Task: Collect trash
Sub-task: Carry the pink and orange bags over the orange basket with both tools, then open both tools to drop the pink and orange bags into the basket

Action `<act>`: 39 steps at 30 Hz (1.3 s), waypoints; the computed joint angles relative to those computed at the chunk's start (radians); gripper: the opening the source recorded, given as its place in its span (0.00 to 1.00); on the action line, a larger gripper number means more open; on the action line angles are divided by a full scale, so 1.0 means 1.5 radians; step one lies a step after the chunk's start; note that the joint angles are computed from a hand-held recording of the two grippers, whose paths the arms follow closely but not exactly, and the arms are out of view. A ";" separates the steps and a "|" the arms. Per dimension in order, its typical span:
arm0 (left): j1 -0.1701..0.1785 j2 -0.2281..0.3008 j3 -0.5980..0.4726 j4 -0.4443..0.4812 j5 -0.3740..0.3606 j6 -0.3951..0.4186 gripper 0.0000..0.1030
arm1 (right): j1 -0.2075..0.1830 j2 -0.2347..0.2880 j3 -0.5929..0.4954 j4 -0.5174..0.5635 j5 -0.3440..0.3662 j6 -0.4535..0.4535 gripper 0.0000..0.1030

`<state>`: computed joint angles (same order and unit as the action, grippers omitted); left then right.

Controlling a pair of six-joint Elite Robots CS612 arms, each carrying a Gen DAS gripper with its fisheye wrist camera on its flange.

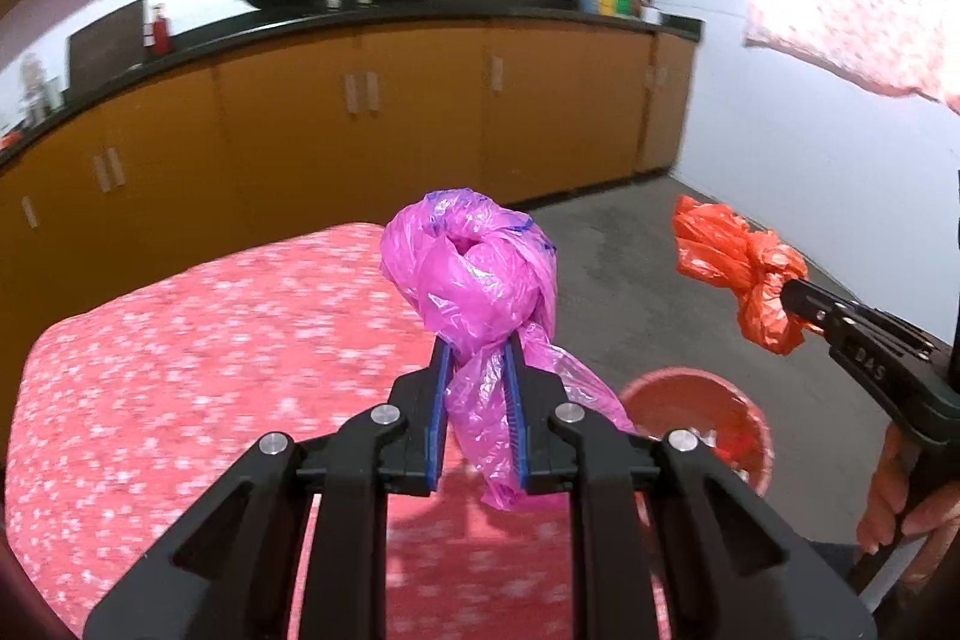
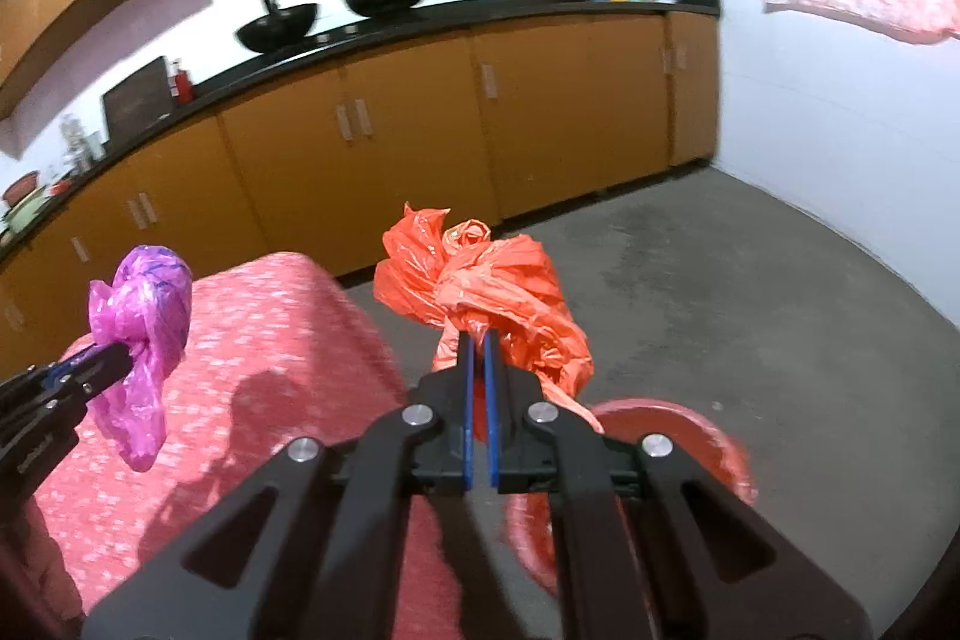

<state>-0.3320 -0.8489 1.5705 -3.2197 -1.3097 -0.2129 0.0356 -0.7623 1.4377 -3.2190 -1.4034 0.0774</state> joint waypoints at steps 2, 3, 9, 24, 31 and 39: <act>-0.007 0.009 -0.013 0.011 -0.018 0.007 0.16 | -0.009 0.001 0.005 0.000 -0.009 0.003 0.05; -0.012 0.013 -0.020 0.017 -0.026 0.008 0.16 | -0.012 0.003 0.005 0.002 -0.014 0.005 0.05; -0.034 0.042 -0.062 0.047 -0.059 0.031 0.16 | -0.035 0.010 0.010 0.014 -0.036 0.019 0.05; -0.069 0.109 -0.164 0.186 -0.090 0.099 0.16 | -0.074 0.050 -0.007 0.067 -0.068 0.057 0.05; -0.074 0.141 -0.220 0.265 -0.103 0.123 0.16 | -0.081 0.075 -0.031 0.105 -0.051 0.059 0.05; -0.075 0.175 -0.277 0.343 -0.116 0.135 0.18 | -0.089 0.098 -0.058 0.143 -0.018 0.068 0.05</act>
